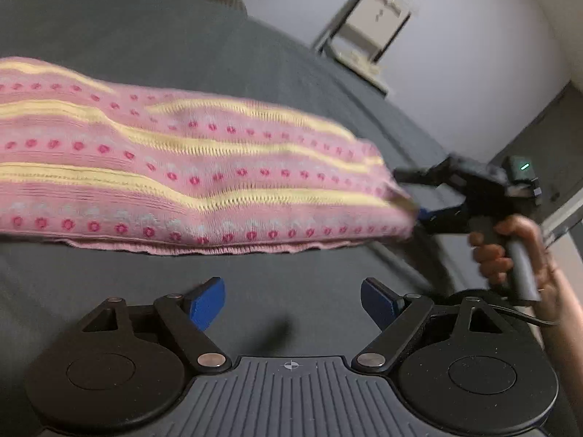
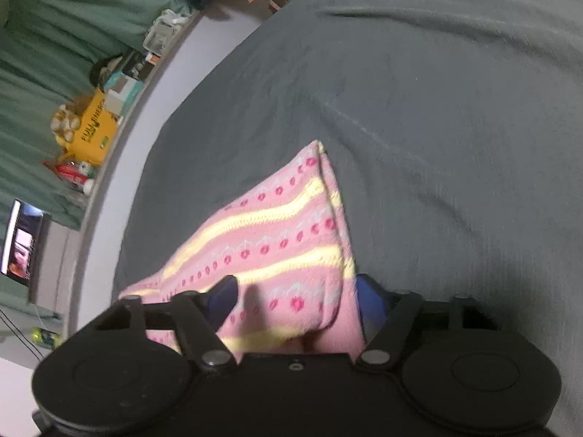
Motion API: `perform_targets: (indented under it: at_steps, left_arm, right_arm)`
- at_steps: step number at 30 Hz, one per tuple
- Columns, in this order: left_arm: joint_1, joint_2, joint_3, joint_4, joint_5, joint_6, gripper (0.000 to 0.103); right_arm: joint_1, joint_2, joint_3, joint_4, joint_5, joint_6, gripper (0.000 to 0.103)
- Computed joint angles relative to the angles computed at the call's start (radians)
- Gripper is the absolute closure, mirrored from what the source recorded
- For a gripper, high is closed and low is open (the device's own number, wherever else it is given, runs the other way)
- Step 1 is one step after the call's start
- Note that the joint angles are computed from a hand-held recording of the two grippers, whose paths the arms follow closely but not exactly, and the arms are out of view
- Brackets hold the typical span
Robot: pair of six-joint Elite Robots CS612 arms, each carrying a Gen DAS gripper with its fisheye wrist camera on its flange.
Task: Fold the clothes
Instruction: 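Grasp the sweater sleeve end with the right gripper and lift it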
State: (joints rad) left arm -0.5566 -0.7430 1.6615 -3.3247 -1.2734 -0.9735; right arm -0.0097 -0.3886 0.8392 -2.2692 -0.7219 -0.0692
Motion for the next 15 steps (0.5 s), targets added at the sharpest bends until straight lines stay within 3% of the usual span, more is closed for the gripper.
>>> perform_targets:
  at_steps: [1, 6, 9, 15]
  left_arm:
    - [-0.008, -0.003, 0.012, -0.026, 0.035, 0.008, 0.019]
    - [-0.019, -0.032, 0.062, -0.098, 0.126, 0.011, 0.018]
    - [-0.013, -0.047, 0.083, -0.128, 0.168, 0.007, 0.018]
    - [-0.005, -0.069, 0.126, -0.204, 0.262, -0.046, 0.018]
  right_arm:
    - [-0.001, 0.005, -0.007, -0.003, -0.002, 0.01, 0.059]
    - [-0.006, 0.003, 0.003, -0.003, 0.014, 0.037, 0.09]
    - [-0.003, -0.02, 0.05, -0.104, 0.019, 0.085, 0.09]
    - [0.024, -0.099, 0.186, -0.441, 0.034, 0.218, 0.091]
